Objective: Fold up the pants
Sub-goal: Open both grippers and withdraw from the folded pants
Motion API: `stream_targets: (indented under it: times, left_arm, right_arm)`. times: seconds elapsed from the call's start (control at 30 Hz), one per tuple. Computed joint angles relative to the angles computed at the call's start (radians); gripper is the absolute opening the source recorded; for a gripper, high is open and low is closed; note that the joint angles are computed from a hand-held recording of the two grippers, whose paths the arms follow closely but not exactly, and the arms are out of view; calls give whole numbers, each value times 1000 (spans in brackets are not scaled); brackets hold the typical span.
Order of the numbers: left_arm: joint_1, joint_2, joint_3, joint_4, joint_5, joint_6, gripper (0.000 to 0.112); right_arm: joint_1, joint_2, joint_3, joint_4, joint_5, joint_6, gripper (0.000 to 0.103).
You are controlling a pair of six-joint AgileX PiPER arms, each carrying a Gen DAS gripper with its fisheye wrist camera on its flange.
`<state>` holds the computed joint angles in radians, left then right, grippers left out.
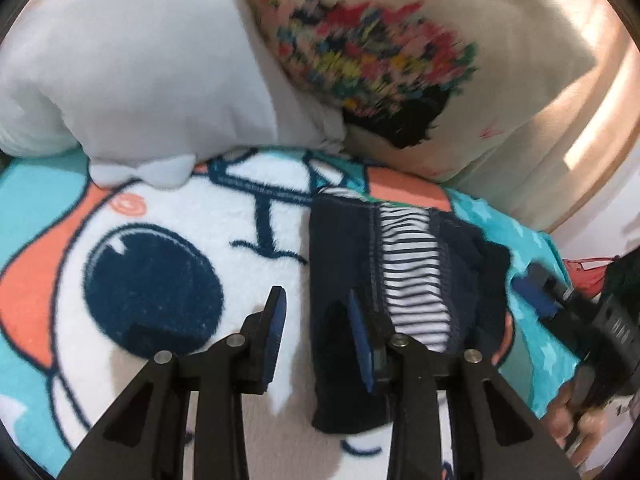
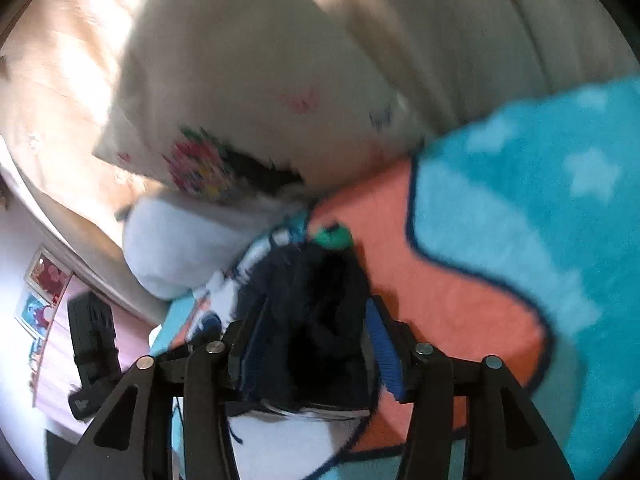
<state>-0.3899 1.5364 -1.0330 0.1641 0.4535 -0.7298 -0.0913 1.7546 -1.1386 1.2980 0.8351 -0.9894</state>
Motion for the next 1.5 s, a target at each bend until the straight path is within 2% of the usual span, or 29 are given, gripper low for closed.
stream_targets:
  times: [0.07, 0.17, 0.27, 0.37, 0.5, 0.6, 0.67, 0.77, 0.87, 1.0, 1.13, 1.3, 1.5]
  left_arm:
    - [-56, -27, 15, 152, 10, -147, 40]
    - [-125, -14, 15, 293, 32, -277, 43]
    - [-161, 48, -9, 347, 52, -325, 43]
    - [-159, 67, -5, 348, 36, -333, 47]
    - [-168, 38, 10, 385, 53, -375, 48]
    - [-216, 5, 25, 488, 124, -499, 49]
    - [-268, -23, 45, 588, 191, -616, 56]
    - [-382, -45, 61, 741, 365, -787, 68]
    - [-466, -70, 81, 807, 487, -871, 76]
    - [-513, -113, 107, 810, 541, -914, 76]
    - [-551, -128, 114, 827, 591, -952, 77]
    - [-617, -156, 127, 846, 668, -1001, 82]
    - [-684, -168, 123, 865, 741, -1029, 84]
  right_arm:
    - [-18, -30, 4, 68, 47, -55, 59]
    - [-3, -1, -36, 116, 141, -84, 62]
    - [59, 53, -80, 70, 96, -38, 62]
    - [80, 120, -103, 30, 56, 25, 62]
    - [47, 105, -72, 50, 69, 13, 62]
    - [47, 19, -13, 30, 7, -10, 64]
    - [57, -54, 44, 3, -60, -11, 66]
    - [81, -138, 121, -67, -143, 16, 66]
    - [111, -211, 203, -129, -232, 36, 66]
    - [172, -279, 290, -218, -346, 100, 66]
    - [201, -317, 336, -262, -381, 140, 66]
    - [264, -391, 381, -397, -458, 260, 67]
    - [306, -441, 409, -504, -489, 367, 68]
